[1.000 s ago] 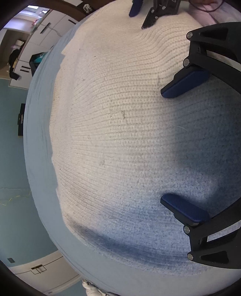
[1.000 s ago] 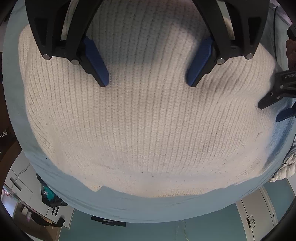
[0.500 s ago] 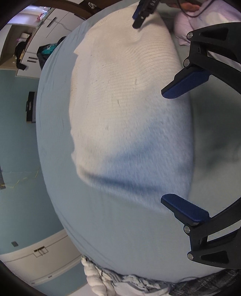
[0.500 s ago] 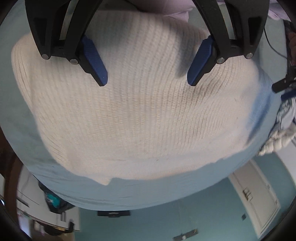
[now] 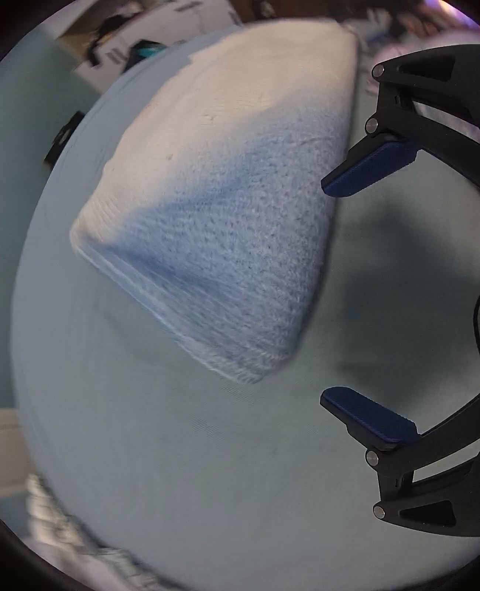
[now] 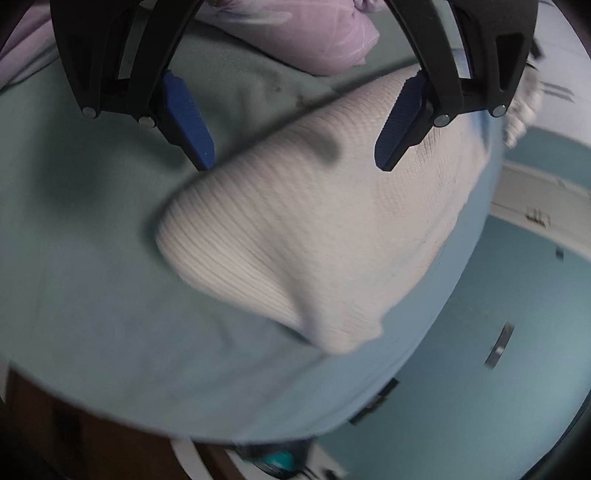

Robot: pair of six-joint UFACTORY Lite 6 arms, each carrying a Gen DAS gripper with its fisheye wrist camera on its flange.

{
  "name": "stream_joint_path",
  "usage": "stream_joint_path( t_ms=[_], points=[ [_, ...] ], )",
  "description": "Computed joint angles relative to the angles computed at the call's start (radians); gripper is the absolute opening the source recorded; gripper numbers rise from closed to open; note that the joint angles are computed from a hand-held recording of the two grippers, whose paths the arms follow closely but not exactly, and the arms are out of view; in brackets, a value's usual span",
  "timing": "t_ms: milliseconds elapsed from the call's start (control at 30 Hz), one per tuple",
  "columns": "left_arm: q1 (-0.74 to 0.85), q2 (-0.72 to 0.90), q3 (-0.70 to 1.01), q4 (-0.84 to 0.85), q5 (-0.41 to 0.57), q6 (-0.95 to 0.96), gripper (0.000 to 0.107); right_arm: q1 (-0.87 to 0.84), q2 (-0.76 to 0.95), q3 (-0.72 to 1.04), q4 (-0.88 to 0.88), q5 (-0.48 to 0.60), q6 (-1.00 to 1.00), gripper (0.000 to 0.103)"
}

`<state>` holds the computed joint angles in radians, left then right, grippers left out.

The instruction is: Fold small clothes

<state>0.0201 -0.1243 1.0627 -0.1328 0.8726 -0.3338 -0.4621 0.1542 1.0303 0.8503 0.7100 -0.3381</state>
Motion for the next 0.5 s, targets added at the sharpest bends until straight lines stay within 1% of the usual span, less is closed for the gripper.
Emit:
stream_joint_path(
  t_ms=[67, 167, 333, 500],
  points=[
    [0.076, 0.033, -0.015, -0.149, -0.011, 0.095, 0.103, -0.030, 0.040, -0.016, 0.091, 0.017, -0.077, 0.086],
    [0.101, 0.112, 0.006, -0.249, -0.024, 0.164, 0.103, -0.055, 0.101, -0.021, 0.195, 0.045, -0.181, 0.086],
    [0.063, 0.183, 0.037, -0.319, -0.099, 0.180, 0.103, -0.053, 0.103, -0.042, 0.264, 0.032, -0.246, 0.087],
    [0.063, 0.260, 0.076, -0.364, -0.140, 0.193, 0.103, -0.079, 0.098, -0.068, 0.336, 0.051, -0.299, 0.097]
  ],
)
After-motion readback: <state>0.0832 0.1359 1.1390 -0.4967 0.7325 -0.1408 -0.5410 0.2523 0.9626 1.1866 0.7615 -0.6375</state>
